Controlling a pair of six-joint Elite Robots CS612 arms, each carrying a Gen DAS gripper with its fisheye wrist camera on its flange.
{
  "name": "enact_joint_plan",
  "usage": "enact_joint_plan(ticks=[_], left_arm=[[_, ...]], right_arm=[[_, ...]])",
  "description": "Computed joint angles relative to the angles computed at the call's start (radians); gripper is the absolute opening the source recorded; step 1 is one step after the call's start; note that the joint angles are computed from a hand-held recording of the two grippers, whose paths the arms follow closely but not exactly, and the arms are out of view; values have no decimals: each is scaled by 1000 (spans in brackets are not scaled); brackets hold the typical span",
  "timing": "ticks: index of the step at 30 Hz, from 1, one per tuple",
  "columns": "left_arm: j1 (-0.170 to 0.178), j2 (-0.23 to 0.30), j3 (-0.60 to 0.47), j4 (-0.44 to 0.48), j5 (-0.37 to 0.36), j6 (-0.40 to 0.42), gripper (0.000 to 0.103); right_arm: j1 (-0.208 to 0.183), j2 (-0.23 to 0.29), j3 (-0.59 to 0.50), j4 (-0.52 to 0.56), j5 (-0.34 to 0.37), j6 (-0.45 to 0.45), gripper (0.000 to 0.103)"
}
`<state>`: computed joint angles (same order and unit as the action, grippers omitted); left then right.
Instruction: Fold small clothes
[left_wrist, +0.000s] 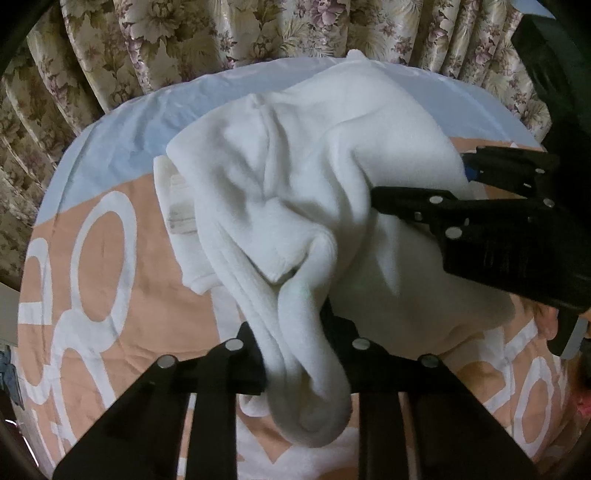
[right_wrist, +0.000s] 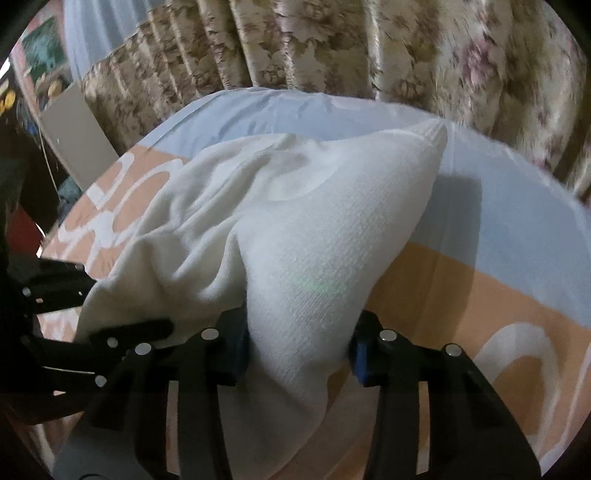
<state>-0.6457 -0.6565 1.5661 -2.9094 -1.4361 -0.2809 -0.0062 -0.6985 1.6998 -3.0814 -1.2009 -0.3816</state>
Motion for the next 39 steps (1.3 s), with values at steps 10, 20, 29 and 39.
enact_joint_plan(ticks=[10, 20, 29, 39], left_arm=[[-29, -47, 40, -44, 109, -33, 20], [-111, -103, 95, -101, 109, -67, 20], [-187, -38, 44, -8, 55, -127, 21], [-205, -10, 53, -34, 135, -168, 67]], right_arm=[[-17, -19, 53, -186, 99, 7, 40], [-92, -123, 195, -309, 140, -72, 40], [-183, -151, 290, -176, 72, -220, 41], [-234, -118, 285, -49, 147, -131, 55]])
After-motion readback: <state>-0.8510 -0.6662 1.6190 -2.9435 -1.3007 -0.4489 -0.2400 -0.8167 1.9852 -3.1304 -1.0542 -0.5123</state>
